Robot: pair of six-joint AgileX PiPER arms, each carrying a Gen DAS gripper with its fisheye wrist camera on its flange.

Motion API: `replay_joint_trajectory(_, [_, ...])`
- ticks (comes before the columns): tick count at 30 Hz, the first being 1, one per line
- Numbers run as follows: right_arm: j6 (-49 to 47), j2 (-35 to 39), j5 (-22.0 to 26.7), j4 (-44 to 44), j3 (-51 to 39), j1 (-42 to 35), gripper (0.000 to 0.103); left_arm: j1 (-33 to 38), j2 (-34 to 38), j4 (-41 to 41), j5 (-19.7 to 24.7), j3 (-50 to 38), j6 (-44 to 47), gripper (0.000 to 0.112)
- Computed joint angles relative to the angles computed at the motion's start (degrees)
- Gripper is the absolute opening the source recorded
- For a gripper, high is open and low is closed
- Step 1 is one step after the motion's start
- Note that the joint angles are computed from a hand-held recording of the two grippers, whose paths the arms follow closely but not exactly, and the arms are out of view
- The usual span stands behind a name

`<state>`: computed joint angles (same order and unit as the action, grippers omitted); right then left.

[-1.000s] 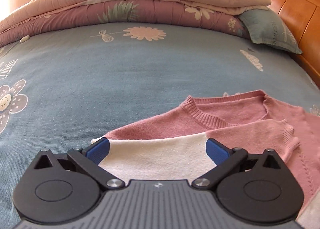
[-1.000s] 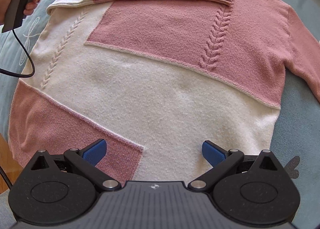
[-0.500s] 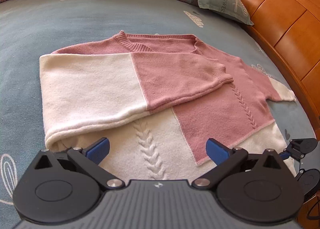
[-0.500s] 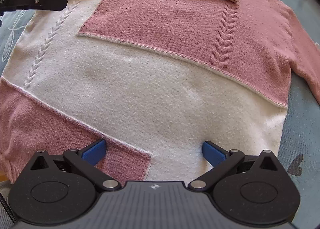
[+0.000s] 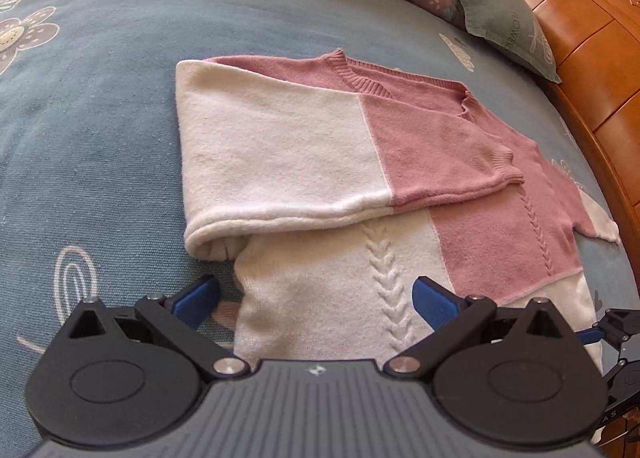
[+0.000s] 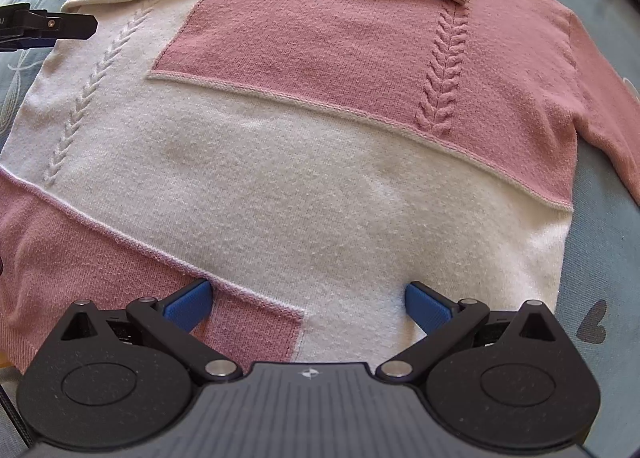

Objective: Fold clothes
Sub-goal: 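Open the left tool and pull it back above the sweater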

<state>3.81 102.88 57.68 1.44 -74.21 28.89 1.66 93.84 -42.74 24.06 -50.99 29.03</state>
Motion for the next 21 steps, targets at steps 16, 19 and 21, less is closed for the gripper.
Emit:
replay_joint_trajectory(16, [3.0, -2.2, -1.7, -0.5, 2.3, 0.2, 0.103, 0.4, 0.7, -7.9, 6.2, -2.6, 13.3, 0.102])
replay_joint_trajectory(19, [4.2, -3.3, -3.2, -1.0, 3.8, 0.4, 0.103, -0.1, 0.6, -4.5, 9.5, -3.0, 14.4, 0.102])
replay_joint_trajectory(21, [4.9, -4.1, -4.0, -1.5, 4.7, 0.8, 0.103, -0.7, 1.2, 1.1, 9.8, -2.9, 10.0, 0.102])
